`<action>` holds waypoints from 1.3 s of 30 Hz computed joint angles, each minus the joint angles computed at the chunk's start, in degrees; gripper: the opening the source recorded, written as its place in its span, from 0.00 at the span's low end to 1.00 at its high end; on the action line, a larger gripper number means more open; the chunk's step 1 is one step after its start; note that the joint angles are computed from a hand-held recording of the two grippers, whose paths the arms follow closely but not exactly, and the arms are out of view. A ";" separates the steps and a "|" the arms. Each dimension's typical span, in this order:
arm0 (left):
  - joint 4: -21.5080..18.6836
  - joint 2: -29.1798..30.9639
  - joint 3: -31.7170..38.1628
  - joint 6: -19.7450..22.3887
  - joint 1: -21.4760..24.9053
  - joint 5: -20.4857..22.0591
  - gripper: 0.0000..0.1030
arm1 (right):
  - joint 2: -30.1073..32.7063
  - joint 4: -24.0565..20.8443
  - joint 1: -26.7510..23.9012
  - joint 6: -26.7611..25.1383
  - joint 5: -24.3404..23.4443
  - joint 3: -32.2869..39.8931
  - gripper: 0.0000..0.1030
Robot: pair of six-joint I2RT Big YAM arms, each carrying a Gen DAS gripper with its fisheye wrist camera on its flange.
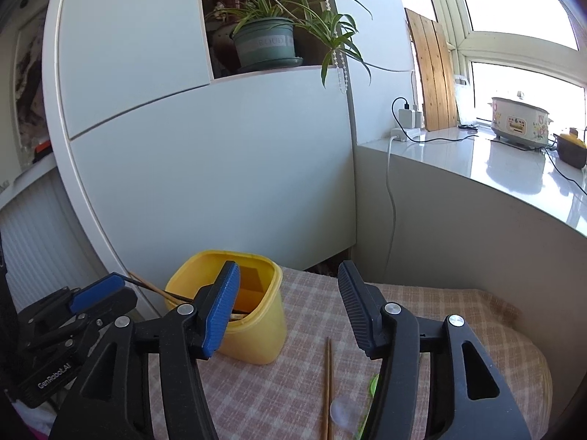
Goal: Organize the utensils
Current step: 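Pull both open tools back from the container over the cloth, then close the right tool on the clear plastic spoon while the left tool grasps a red-tipped chopstick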
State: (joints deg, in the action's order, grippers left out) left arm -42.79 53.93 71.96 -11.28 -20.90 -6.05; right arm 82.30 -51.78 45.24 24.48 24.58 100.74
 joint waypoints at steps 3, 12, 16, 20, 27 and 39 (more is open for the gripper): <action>-0.40 -0.93 -1.10 -0.12 -1.68 -0.23 0.41 | -3.09 0.87 -0.77 0.55 1.48 -3.70 0.64; -3.62 -0.02 -3.67 0.21 -8.56 0.28 0.41 | -9.39 -4.47 -5.55 1.94 0.41 -12.19 0.65; -5.35 1.32 -4.53 -0.26 -10.47 2.11 0.41 | -11.54 -5.75 -7.68 4.08 -1.82 -15.94 0.65; -6.46 2.78 -5.22 -1.36 -11.31 4.02 0.41 | -12.40 -6.53 -9.46 4.61 -7.26 -18.33 0.65; -7.83 5.14 -5.50 -1.86 -11.65 5.86 0.41 | -11.23 -8.88 -9.99 0.93 -17.38 -20.11 0.63; -8.87 9.66 -4.76 -0.95 -10.44 9.23 0.36 | -6.87 -13.49 -11.24 -3.10 -29.85 -21.03 0.28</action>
State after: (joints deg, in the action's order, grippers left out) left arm -51.66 63.59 67.20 -12.23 -31.34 3.18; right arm 75.42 -65.27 34.00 21.38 -5.28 79.70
